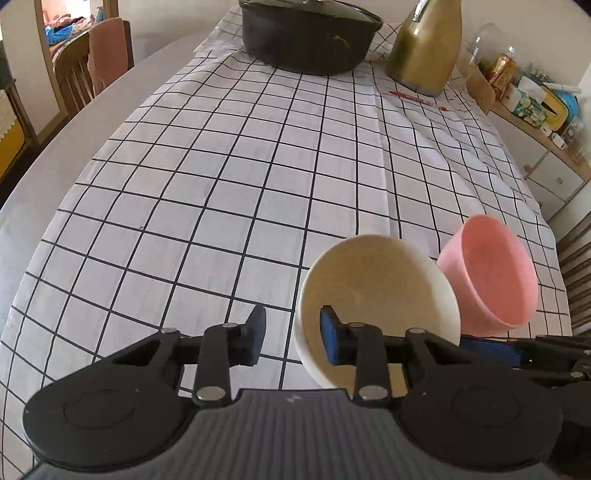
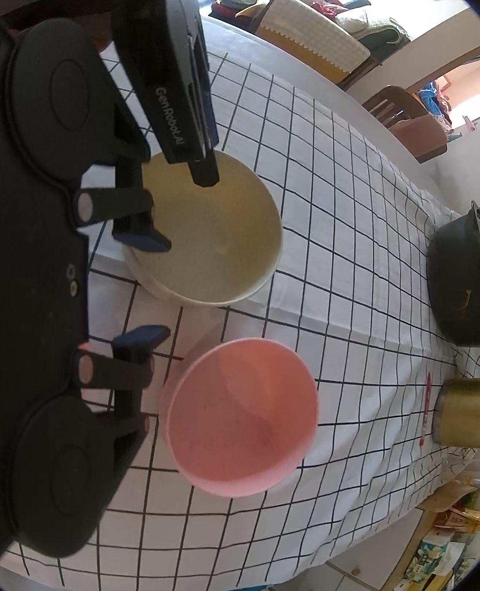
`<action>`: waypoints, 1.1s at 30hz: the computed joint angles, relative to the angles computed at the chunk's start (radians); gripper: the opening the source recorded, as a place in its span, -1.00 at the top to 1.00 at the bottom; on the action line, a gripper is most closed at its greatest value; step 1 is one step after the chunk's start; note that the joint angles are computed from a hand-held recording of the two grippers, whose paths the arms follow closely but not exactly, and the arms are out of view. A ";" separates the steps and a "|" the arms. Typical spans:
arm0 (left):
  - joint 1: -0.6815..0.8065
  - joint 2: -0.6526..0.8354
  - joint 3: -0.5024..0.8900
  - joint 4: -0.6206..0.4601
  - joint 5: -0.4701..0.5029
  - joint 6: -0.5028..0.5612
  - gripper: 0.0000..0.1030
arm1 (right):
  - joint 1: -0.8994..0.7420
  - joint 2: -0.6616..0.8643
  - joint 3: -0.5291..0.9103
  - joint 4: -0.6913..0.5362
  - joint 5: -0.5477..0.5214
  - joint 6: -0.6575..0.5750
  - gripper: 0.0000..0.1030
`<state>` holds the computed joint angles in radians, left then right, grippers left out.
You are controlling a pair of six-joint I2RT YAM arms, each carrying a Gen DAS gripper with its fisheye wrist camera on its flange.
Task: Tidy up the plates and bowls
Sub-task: 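Lift the cream bowl with both tools and carry it to the plate stack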
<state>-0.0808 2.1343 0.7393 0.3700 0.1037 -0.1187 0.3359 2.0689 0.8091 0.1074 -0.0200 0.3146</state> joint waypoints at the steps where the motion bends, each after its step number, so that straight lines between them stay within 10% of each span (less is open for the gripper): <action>1: -0.004 0.000 0.003 -0.006 -0.007 0.006 0.54 | 0.000 0.000 0.000 0.004 -0.005 0.000 0.44; 16: -0.024 -0.096 -0.068 -0.050 -0.026 0.031 0.80 | 0.054 -0.058 -0.023 -0.039 0.046 0.022 0.77; 33: -0.146 -0.553 -0.356 -0.223 -0.017 -0.007 0.80 | 0.115 -0.556 -0.328 -0.215 0.086 0.102 0.77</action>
